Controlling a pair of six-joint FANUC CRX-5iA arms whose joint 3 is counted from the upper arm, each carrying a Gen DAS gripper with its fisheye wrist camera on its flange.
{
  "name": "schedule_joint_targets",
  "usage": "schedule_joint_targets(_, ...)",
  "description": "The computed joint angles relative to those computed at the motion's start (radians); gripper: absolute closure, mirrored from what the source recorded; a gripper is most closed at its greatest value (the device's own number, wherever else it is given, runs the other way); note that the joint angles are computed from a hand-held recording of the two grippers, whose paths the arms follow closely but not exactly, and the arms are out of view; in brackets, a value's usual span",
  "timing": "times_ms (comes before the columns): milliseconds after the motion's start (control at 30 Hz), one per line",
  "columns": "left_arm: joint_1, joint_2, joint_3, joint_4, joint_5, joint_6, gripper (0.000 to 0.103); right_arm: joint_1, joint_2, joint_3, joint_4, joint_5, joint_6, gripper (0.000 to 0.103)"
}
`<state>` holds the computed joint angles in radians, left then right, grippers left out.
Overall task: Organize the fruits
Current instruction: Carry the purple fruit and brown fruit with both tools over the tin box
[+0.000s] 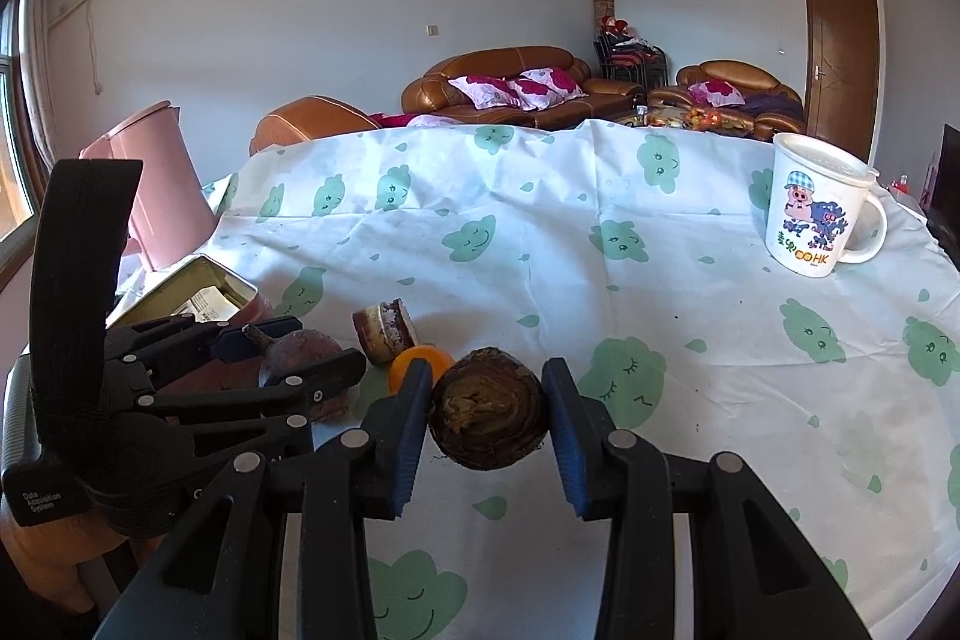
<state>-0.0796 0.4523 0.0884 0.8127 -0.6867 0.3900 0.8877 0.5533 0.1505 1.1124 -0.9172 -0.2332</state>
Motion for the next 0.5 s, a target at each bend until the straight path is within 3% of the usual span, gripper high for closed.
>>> schedule_joint_targets(333,-0.027,-0.086,-0.201,0.429,0.115,-0.364,0.053,-0.004,-0.028,-0.071,0.140,0.035,-0.090,0.063)
schedule_joint_targets(500,-0.048,-0.114,-0.257,0.572,0.140,-0.499,0.053,-0.003,-0.034,-0.087,0.178,0.032,-0.116,0.063)
